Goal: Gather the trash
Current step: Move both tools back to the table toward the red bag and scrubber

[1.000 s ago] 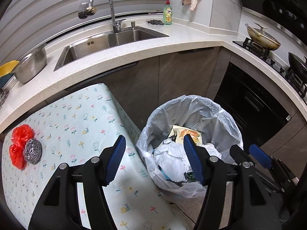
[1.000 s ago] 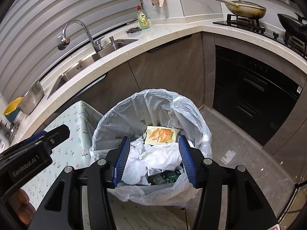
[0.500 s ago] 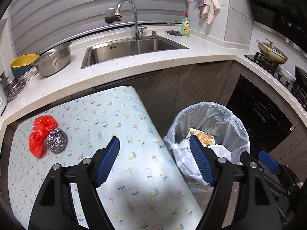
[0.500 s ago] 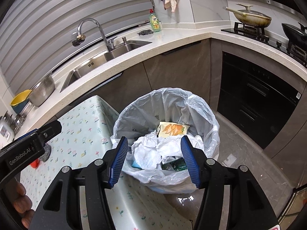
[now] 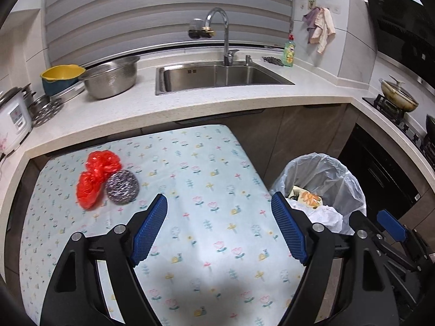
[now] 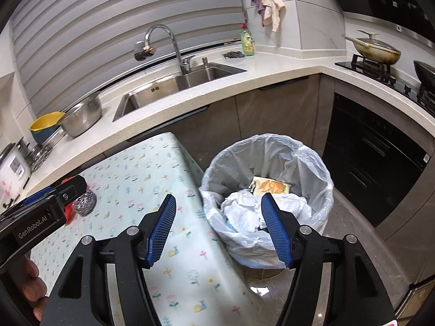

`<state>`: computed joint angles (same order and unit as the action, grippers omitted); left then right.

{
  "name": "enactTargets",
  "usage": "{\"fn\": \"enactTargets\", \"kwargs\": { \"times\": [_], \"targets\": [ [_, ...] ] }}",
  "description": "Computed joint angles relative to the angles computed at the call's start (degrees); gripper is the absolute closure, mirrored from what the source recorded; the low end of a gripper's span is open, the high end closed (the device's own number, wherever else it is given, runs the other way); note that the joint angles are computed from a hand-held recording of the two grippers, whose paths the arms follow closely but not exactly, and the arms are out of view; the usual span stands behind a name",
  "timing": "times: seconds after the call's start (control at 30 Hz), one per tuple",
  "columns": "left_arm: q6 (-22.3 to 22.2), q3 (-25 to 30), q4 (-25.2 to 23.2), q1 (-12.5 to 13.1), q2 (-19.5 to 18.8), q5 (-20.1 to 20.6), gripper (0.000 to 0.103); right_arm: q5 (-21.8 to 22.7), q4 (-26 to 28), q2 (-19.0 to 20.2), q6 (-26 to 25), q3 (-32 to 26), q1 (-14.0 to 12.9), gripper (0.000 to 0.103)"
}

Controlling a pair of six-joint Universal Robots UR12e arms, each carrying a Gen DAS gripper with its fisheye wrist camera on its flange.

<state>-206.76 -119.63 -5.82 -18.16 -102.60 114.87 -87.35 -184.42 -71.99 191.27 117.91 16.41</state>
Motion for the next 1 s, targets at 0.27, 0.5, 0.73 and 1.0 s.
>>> {"fn": "enactTargets", "kwargs": {
  "times": [0.27,0.5,0.73,1.0],
  "targets": [
    [-2.96,-4.90,0.49,2.10,4.08,1.66,0.026,-0.06,0.64,-0.13,-2.10,-0.60,3.44,0.039],
    [-4.88,-8.57,0.10,4.19,7.32,2.87,0.025,-0.17,1.05,0.20,-3.77,-1.41,6.38,0.039],
    [-5.72,-11.72,0.03,6.26,10.12,4.18,0.025,-0.20,1.86,0.91,-4.84,-2.70,9.15,0.039],
    [-6.30,-14.60,0.30,9.08,12.58,3.92,0.024,-0.71,3.17,2.23,-6.17,-4.71,11.99,0.039]
  ]
}}
